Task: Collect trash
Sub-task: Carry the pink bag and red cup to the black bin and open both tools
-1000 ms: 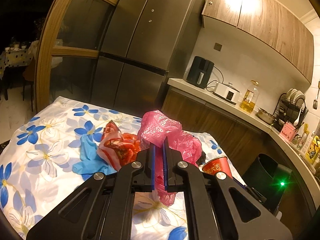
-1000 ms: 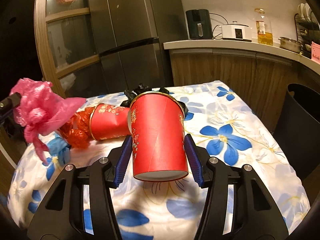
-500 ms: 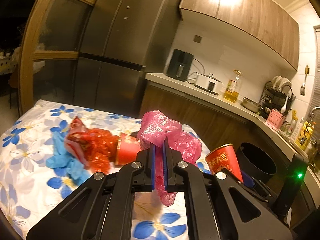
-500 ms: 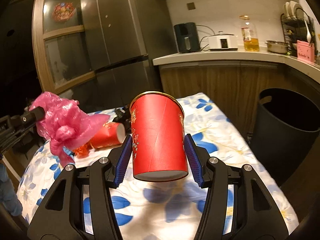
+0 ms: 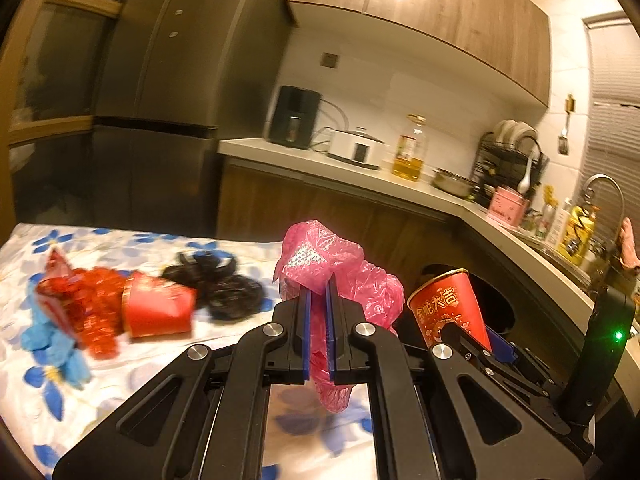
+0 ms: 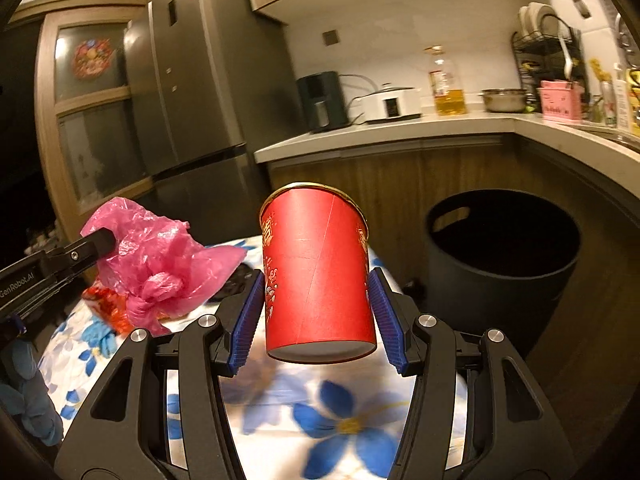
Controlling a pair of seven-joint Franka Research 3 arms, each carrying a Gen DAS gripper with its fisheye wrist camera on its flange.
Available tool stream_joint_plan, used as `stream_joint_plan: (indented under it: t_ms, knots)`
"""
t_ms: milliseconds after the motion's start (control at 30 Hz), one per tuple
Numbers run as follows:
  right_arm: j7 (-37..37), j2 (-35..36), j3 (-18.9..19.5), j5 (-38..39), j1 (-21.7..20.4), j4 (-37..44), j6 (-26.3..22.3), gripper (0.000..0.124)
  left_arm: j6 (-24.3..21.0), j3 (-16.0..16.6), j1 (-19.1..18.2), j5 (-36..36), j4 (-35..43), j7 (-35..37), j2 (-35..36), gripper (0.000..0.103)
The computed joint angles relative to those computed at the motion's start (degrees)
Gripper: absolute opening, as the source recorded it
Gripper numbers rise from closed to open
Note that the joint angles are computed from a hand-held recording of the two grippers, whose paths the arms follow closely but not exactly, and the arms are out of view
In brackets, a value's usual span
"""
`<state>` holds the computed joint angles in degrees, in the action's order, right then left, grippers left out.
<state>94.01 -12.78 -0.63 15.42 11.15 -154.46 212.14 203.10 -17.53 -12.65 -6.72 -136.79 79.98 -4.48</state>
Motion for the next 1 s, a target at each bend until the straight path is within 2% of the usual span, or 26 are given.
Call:
stream_joint_plan:
  t_ms: [200, 433, 533, 633, 800, 867, 1000]
  knots:
    - [-2.7, -1.7, -0.2, 3.4, -2.9, -1.3, 1.0, 0.053, 0.0, -0.4, -3.5, -1.1, 6.4, 4.1, 5.2, 0.006]
    - [-5.6, -1.9, -2.1, 5.5, -6.4, -0.3, 2.0, 0.053, -0.7, 3.2, -11.9, -2.2, 17.6, 8.4, 13.1, 0.006]
    - [-5.5, -1.3, -3.6, 5.0, -7.7, 0.5, 2.2, 0.053, -1.4, 3.8, -13.6, 1.1, 22.3, 6.6, 16.8, 0.006]
    - [-4.3, -0.5, -5.3, 3.6, -8.9, 1.5, 2.3, 0.053, -2.9, 6.5, -17.5, 1.6, 27.2, 6.6, 20.4, 0.006]
    - [-0.9, 2.1, -7.9, -0.4, -10.7, 3.9, 1.6, 0.053, -5.6, 7.1, -19.0, 7.0, 34.3, 2.8, 25.8, 0.006]
    - [-0.2, 2.8, -8.1, -1.3, -11.4, 4.5, 1.5, 0.053, -6.5, 8.3, -20.2, 8.1, 36.7, 1.8, 27.5, 0.006]
    - [0.7, 4.7, -8.3, -3.3, -12.8, 6.5, 0.9, 0.053, -8.0, 8.7, -20.6, 11.4, 40.5, -0.7, 30.4, 0.006]
